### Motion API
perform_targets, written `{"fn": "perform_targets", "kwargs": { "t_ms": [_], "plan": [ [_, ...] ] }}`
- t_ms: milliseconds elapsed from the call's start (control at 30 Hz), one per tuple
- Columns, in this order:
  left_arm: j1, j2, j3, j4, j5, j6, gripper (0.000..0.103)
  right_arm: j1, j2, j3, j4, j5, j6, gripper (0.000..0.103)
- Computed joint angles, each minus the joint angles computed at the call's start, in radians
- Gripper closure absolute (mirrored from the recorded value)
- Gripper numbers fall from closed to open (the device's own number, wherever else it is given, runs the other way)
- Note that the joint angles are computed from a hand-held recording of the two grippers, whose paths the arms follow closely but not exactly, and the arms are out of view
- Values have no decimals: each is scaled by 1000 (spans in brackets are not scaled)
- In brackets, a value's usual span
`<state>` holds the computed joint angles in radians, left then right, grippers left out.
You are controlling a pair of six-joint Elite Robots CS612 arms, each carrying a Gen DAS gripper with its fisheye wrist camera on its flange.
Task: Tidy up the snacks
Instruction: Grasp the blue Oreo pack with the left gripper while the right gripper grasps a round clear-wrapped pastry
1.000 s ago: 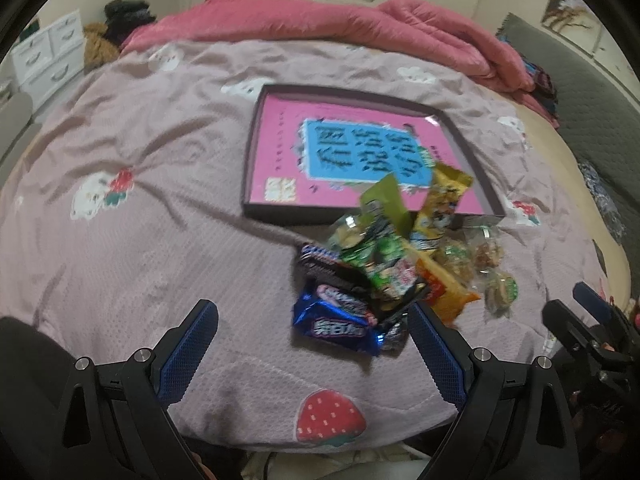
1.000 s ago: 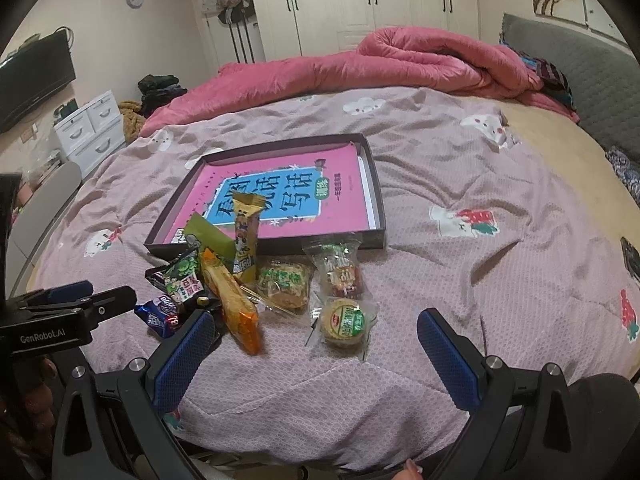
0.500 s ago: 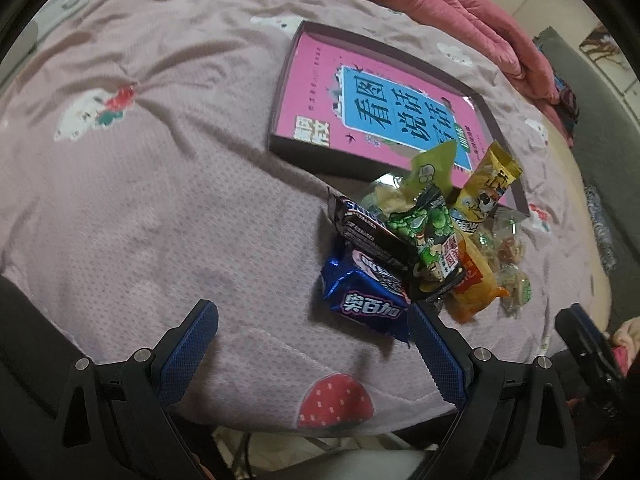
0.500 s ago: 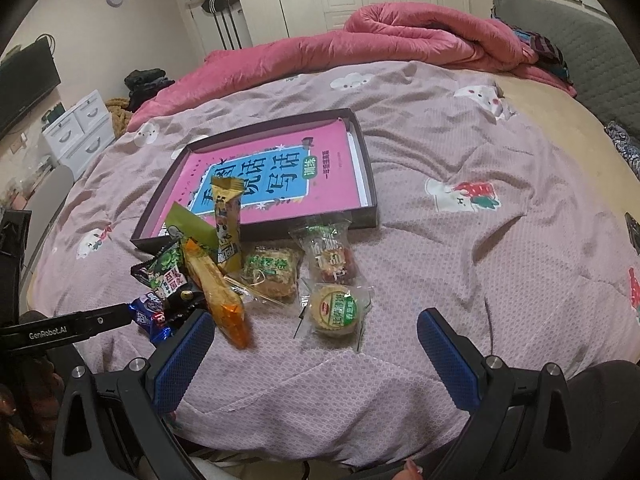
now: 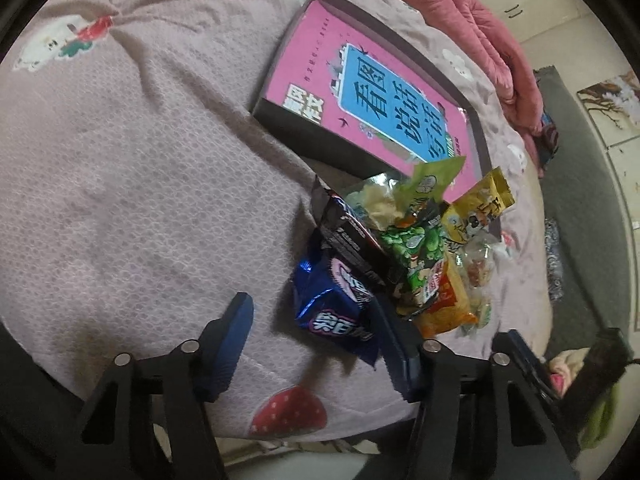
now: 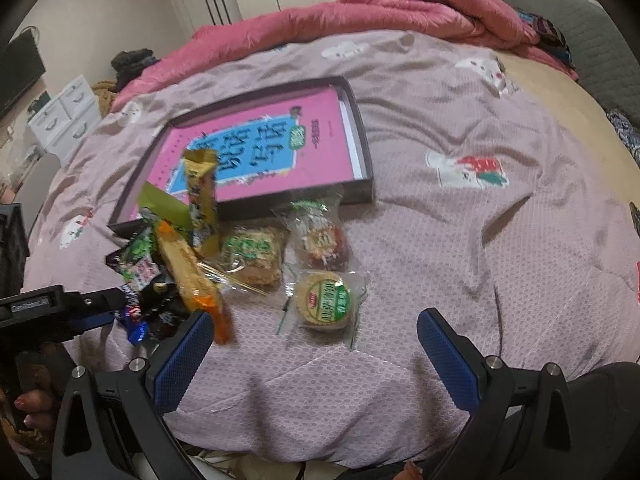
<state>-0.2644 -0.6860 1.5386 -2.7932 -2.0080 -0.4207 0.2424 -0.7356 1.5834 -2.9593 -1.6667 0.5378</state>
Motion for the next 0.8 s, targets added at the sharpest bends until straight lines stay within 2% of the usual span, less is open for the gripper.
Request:
{"fn": "perform_targets", "kwargs": {
  "t_ms": [133,267,367,467,600,800],
  "plan": [
    [2,12,-15,16,-44,-9,44,-17,6,0,9,46,44,2],
    [3,21,-22,17,-73,-28,45,-27,11,-9,45,65,67,16],
    [1,28,-29,14,-80,-33,50,-24,17,-21,62,66,40,31],
    [1,34,-35,10,-87,-35,57,-22,26,-36,75,71,9,39],
    [3,45,-48,9,-100,-47,60,-24,39,-57,95,101,-17,54],
    [10,50,-53,2,-117,-50,65,-31,35,-37,43,124,11,57]
  ]
}}
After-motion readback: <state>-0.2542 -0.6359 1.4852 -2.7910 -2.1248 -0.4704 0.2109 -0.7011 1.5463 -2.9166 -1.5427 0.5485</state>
